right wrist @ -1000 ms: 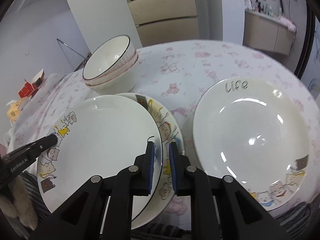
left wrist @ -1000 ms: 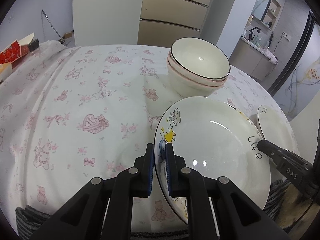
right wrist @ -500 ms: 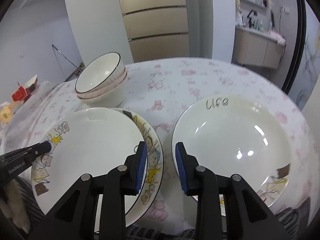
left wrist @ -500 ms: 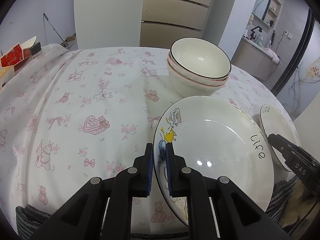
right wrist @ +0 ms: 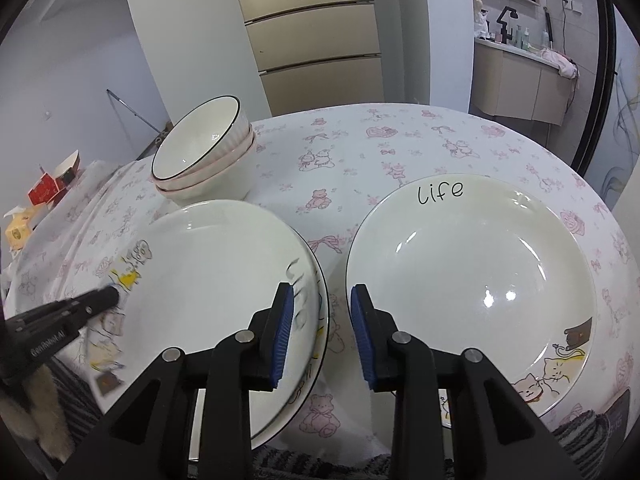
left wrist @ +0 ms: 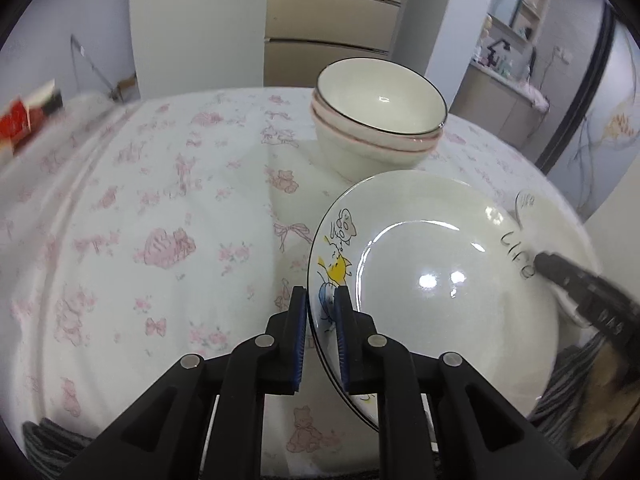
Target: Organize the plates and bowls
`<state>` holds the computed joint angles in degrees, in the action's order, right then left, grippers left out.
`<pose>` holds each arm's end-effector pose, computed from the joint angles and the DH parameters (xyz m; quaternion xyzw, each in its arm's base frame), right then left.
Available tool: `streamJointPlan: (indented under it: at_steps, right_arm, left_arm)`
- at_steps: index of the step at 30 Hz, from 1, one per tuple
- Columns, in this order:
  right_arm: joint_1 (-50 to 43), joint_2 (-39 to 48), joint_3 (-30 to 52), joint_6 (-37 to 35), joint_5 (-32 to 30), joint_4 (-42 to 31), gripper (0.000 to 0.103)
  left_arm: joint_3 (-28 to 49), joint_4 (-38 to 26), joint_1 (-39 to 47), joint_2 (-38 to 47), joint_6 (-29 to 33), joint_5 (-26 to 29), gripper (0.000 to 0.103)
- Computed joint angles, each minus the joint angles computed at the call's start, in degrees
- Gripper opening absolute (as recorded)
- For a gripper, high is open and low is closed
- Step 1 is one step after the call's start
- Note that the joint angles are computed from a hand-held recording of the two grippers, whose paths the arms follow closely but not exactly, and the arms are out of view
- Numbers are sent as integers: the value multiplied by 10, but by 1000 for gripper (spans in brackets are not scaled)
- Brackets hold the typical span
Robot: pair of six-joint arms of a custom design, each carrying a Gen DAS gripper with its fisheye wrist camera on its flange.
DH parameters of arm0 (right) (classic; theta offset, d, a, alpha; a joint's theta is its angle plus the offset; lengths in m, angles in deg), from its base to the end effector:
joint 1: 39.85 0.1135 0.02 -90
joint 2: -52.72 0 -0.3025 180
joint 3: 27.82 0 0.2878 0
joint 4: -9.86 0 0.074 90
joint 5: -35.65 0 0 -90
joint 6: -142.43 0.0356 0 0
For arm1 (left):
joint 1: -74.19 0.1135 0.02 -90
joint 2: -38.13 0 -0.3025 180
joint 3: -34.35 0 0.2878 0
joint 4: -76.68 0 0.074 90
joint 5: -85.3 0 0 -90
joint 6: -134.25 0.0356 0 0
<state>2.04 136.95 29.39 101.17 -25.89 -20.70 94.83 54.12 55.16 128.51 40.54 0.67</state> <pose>0.2365 0.1893 0.1948 0.1241 0.9250 0.0264 0.3581 0.3186 -0.1134 0.1857 0.1410 0.9353 -0.1068 0.3064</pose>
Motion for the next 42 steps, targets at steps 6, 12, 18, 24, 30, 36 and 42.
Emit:
streamJointPlan:
  at_steps: [6,12,18,24,30,36,42]
  right_arm:
    - [-1,-4,-4,4,0,3,29]
    - [0,-11,-10,3,2,12,32]
    - [6,-32,-21,-3,21,29,32]
    - [8,-71,-35,-3,36,38,32]
    - [23,-151,-42,-17,85,5,32]
    - [48,-245,-44,-9,153,-52,34]
    - [73,-330,-61,13,220,-75,83]
  left_arm:
    - [1,4,3,5,-3,5,15]
    - [-13,30,16,-7,-4,24,15]
    - [-60,100,9,-73,2,22,15]
    - [-117,203,3,-152,-9,31,15]
    - [-140,243,4,-219,-21,58,22]
    - [-142,243,-31,-275,-43,43,84]
    - [-100,218,-54,-295,-72,58,92]
